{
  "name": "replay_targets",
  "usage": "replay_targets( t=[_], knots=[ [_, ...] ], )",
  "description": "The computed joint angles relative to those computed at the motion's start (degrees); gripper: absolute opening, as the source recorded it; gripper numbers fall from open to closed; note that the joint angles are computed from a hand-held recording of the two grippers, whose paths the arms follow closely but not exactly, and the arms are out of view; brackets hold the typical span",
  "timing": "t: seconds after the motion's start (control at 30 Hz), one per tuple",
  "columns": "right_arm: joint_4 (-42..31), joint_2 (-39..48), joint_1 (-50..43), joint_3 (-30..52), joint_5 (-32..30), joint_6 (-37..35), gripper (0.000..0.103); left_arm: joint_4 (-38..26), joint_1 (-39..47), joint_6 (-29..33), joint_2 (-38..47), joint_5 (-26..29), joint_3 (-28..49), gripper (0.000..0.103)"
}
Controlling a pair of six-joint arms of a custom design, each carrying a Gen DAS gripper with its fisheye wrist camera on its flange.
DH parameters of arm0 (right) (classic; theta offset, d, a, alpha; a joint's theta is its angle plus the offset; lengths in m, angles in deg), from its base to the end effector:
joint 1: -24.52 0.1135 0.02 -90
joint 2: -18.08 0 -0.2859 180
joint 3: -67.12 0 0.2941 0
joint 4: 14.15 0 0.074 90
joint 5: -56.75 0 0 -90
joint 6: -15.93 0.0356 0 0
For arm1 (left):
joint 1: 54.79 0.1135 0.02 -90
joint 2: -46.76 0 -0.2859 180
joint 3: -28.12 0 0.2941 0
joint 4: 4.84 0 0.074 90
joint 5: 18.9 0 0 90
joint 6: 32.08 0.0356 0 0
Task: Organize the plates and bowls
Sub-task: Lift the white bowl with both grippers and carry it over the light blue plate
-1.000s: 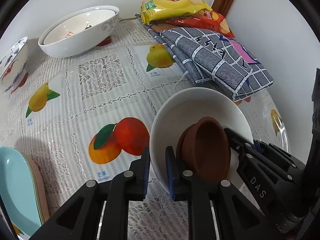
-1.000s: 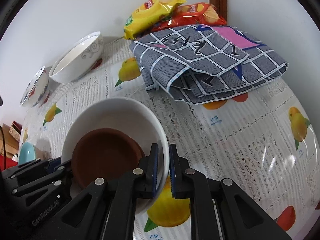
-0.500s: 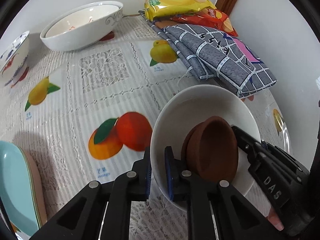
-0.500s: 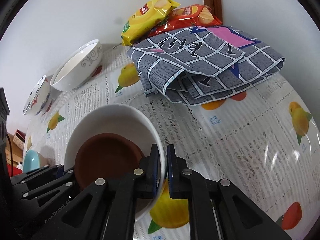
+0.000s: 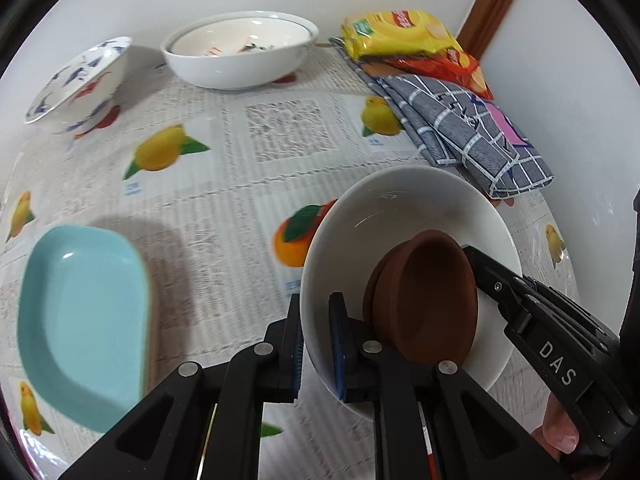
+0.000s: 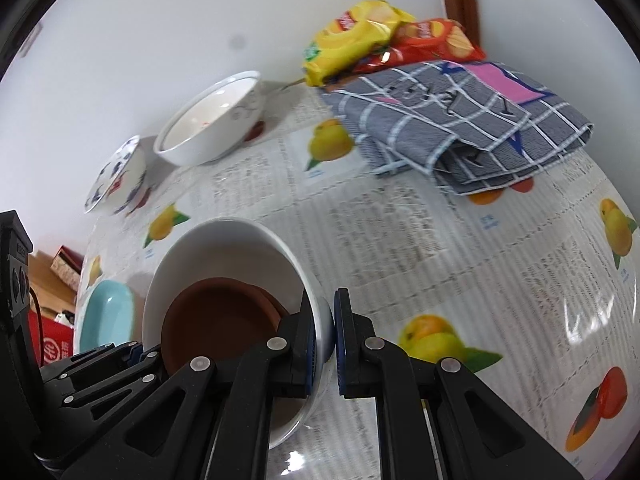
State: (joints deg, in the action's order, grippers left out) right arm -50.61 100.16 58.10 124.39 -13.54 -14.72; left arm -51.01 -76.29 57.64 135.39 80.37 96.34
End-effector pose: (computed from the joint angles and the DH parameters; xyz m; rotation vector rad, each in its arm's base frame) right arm 0.2559 0.1555 0.1790 0.6787 2.4586 0.1682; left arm 0.3070 -0.1271 0.1966 0.5522 2.6968 -0.3269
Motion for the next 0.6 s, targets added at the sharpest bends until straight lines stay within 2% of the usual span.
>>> replay_targets(
  t=[0.4,0.6],
  knots=[
    [-4.50,1.84,5.62,6.47,4.30,2.28,0.009,-2.55,5.26,2.71,-5.97,1.81,-1.47,0.012],
    [-4.17,2.85,6.86,7.95,4.39,2.61,0.009,-3.06,7.24,3.57,-7.83,2.00,-2.44,0.012]
  ],
)
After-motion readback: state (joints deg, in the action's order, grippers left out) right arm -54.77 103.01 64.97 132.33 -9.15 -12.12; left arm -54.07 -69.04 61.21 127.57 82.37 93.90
